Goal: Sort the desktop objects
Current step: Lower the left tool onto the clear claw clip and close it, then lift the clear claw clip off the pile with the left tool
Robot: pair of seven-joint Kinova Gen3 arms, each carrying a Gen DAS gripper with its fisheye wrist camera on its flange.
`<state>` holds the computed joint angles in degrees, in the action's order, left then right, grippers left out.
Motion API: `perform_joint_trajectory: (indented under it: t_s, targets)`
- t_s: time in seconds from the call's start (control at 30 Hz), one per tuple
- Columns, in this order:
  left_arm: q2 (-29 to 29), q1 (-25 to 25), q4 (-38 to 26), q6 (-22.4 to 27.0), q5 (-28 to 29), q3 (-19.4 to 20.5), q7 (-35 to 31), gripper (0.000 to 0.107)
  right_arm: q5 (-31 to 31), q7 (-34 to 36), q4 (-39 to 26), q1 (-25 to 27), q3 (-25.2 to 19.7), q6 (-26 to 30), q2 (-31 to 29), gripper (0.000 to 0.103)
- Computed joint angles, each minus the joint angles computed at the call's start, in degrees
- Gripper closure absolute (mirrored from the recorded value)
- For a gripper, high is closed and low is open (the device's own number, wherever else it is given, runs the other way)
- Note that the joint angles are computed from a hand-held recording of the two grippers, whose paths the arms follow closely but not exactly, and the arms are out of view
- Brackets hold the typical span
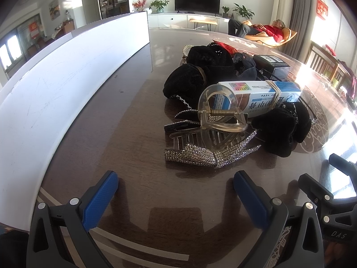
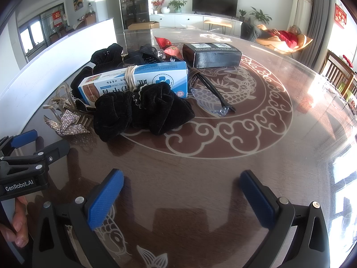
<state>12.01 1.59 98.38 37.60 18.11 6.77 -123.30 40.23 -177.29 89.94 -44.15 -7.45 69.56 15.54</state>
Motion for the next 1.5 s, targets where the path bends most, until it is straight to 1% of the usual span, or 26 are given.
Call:
perform_joint_trajectory:
  t_s: [0.07, 0.13, 0.2, 0.23, 0.3, 0.4, 0.43, 0.47, 0.5, 0.53, 0.57, 0.63, 0.7, 0.77, 0.83, 0.87, 0.9, 0.97, 1.07, 1.13, 1.2, 1.27, 1.33, 1.37, 1.43, 1.5]
  targets:
    - [0.1, 0.8, -0.1, 0.2, 0.7, -1.1, -0.6, 0.004, 0.0, 0.0, 0.0, 0.0, 0.0, 0.0, 0.0, 0.000]
    - [0.2, 3.4, -0.6, 1.2, 1.9, -4.3, -2.2, 0.004, 0.0, 0.0, 0.0, 0.0, 0.0, 0.0, 0.0, 0.000]
    - [0.9, 2.1, -2.2, 4.1, 3.6, -4.1, -5.9, 0.004, 0.0, 0.0, 0.0, 0.0, 0.0, 0.0, 0.0, 0.000]
    - [1.5, 0.1, -3.5, 6.4, 4.2, -2.5, -8.3, 0.004, 0.0, 0.0, 0.0, 0.0, 0.0, 0.0, 0.0, 0.000]
    - [3.5, -4.1, -6.8, 11.1, 3.3, 2.9, -12.9, 0.004, 0.0, 0.0, 0.0, 0.0, 0.0, 0.0, 0.0, 0.000]
    - [7.3, -7.0, -12.9, 18.1, -2.1, 10.3, -19.9, 0.004, 0.0, 0.0, 0.0, 0.0, 0.0, 0.0, 0.0, 0.000]
    - [8.2, -7.4, -14.7, 19.6, -3.3, 11.4, -22.2, 0.004, 0.0, 0.0, 0.0, 0.0, 0.0, 0.0, 0.0, 0.000]
    - [8.8, -7.1, -16.3, 20.3, -4.0, 11.4, -24.2, 0.004, 0.0, 0.0, 0.0, 0.0, 0.0, 0.0, 0.0, 0.000]
    - [9.1, -5.9, -17.4, 20.0, -4.6, 10.4, -25.3, 0.004, 0.0, 0.0, 0.0, 0.0, 0.0, -0.1, 0.0, 0.000]
    - [9.9, -4.2, -19.0, 20.5, -4.3, 8.3, -26.2, 0.004, 0.0, 0.0, 0.1, 0.0, 0.0, -0.1, 0.0, 0.000]
    - [11.1, -3.2, -21.0, 22.0, -3.9, 7.1, -26.4, 0.004, 0.0, 0.0, 0.1, 0.0, 0.0, -0.1, 0.0, 0.000]
    - [13.5, -3.0, -24.3, 24.1, -3.2, 6.9, -25.7, 0.004, 0.1, 0.0, 0.1, 0.0, 0.0, -0.1, 0.0, 0.000]
    - [14.0, -0.4, -25.4, 22.5, -3.0, 3.8, -22.8, 0.004, 0.0, 0.0, 0.1, 0.1, 0.0, -0.1, 0.0, 0.000]
    - [13.7, 3.4, -25.5, 19.7, -2.7, -1.4, -18.2, 0.004, 0.0, 0.0, 0.1, 0.1, 0.0, -0.1, 0.0, 0.000]
    - [14.7, 3.6, -26.3, 20.8, 0.3, -4.2, -14.0, 0.004, 0.1, 0.0, 0.1, 0.1, 0.0, -0.1, 0.0, 0.000]
    - [15.6, 2.1, -27.1, 22.7, 2.6, -4.0, -13.2, 0.004, 0.1, 0.0, 0.1, 0.1, 0.0, -0.1, 0.0, 0.000]
    - [15.9, -0.2, -27.8, 25.0, 4.8, -2.8, -13.3, 0.004, 0.1, 0.0, 0.1, 0.1, 0.0, -0.1, 0.0, 0.000]
    - [16.6, -5.5, -28.5, 29.7, 7.1, 2.2, -16.2, 0.010, 0.1, 0.0, 0.1, 0.1, 0.0, -0.1, 0.0, 0.000]
    - [17.6, -11.9, -28.5, 36.7, 7.7, 9.7, -22.2, 0.010, 0.1, 0.0, 0.2, 0.1, 0.0, -0.2, 0.0, 0.000]
    - [16.8, -13.6, -28.2, 38.6, 8.0, 10.9, -26.0, 0.010, 0.1, 0.0, 0.1, 0.1, 0.0, -0.1, 0.0, 0.000]
    - [14.0, -12.6, -26.5, 36.8, 9.1, 7.8, -28.7, 0.009, 0.1, 0.0, 0.2, 0.1, 0.0, -0.2, 0.0, 0.000]
    - [13.6, -9.5, -27.0, 36.0, 10.3, 3.5, -27.8, 0.009, 0.1, 0.0, 0.2, 0.1, 0.0, -0.2, -0.1, 0.000]
    - [15.0, -8.9, -28.0, 37.4, 11.0, 3.0, -26.0, 0.009, 0.1, 0.0, 0.2, 0.1, 0.0, -0.2, -0.1, 0.000]
    - [14.9, -7.7, -27.5, 36.8, 11.4, 2.2, -26.3, 0.009, 0.1, 0.0, 0.2, 0.1, 0.0, -0.2, -0.1, 0.000]
    - [13.5, -2.8, -25.1, 33.0, 11.6, -1.9, -28.4, 0.009, 0.1, 0.0, 0.2, 0.1, 0.0, -0.2, 0.0, 0.000]
    - [12.9, 2.5, -23.3, 28.4, 9.9, -5.6, -27.5, 0.009, 0.1, 0.0, 0.2, 0.1, 0.0, -0.2, 0.0, 0.000]
